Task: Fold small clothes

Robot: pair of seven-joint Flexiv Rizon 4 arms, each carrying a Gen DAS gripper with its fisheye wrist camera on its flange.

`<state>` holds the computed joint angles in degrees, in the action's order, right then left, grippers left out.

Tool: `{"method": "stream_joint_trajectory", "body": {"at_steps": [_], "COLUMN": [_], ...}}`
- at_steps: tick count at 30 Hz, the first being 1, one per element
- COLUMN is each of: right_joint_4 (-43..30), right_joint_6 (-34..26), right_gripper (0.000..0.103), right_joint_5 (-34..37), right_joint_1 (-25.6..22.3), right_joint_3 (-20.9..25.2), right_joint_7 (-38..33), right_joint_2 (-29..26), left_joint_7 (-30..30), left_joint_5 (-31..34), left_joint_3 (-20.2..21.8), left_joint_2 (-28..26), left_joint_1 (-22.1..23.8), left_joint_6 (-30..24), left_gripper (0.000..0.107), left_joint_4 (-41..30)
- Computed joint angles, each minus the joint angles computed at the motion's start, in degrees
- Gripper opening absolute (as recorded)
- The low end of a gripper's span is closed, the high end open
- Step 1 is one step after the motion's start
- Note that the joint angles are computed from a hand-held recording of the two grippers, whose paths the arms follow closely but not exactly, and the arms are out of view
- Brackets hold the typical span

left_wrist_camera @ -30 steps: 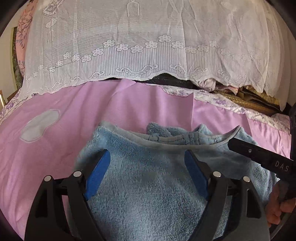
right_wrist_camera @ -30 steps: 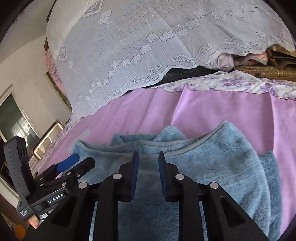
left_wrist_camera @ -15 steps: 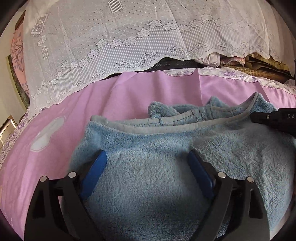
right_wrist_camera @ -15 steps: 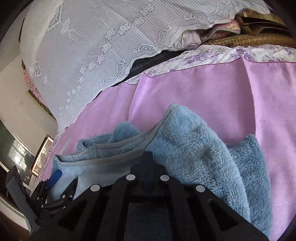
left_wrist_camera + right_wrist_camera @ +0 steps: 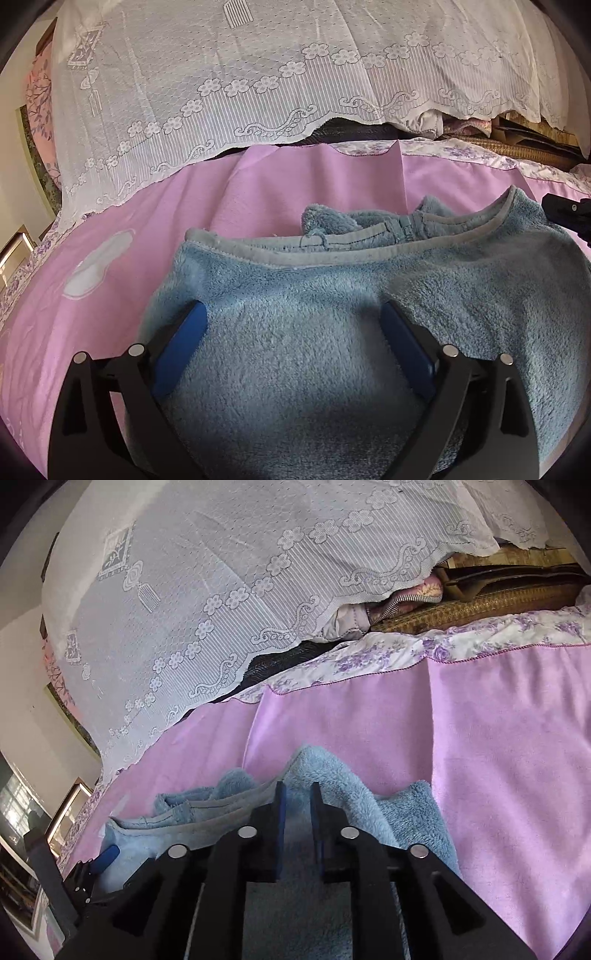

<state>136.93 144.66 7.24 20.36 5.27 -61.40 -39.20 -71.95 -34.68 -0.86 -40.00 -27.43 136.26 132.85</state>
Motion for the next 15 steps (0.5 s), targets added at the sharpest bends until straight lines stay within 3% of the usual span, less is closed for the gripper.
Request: {"method": "stream_joint_trajectory", "body": {"at_steps": [1,4,7,11,15], "right_joint_4": [0.37,1.16,1.56,2.96,4.37], "right_joint_6": [0.24,-1.16,-3.78,1.93,9.74], "right_gripper": [0.039,0.04,0.045,0.045,0.046], "right_joint_5": [-0.07,2.25,1.98,-3.14,-7.47], "right_joint_1": [0.35,4.08,4.86,-1.01,-8.57], "right_joint_3": [0.21,-0.72,-0.6,2.4,4.72], "right_joint_7": [-0.29,-3.39,-4.65,-2.52,5.1], "right_joint_2": [0.15,0.83,0.83,-1.38,-5.16], "left_joint_7": [-0.13,-0.65,-1.27,-1.97,-3.82], "left_joint_5": [0.0,0.27,0.6,0.4,1.42], "left_joint_3": [0.04,-0.04,-0.16,-0.12,-0.42], "left_joint_2": [-0.03,0.01,0.19,0.52,1.37], "left_joint_1": [-0.05,0.17,0.51,0.64,1.77], "left_joint_6": [0.27,0.81,1.08,1.36,1.46], "left_gripper": [0.094,0.096,0.098,0.098,0.098], "left_joint_4": [0.08,0.42,0.89,1.65,3.33]}}
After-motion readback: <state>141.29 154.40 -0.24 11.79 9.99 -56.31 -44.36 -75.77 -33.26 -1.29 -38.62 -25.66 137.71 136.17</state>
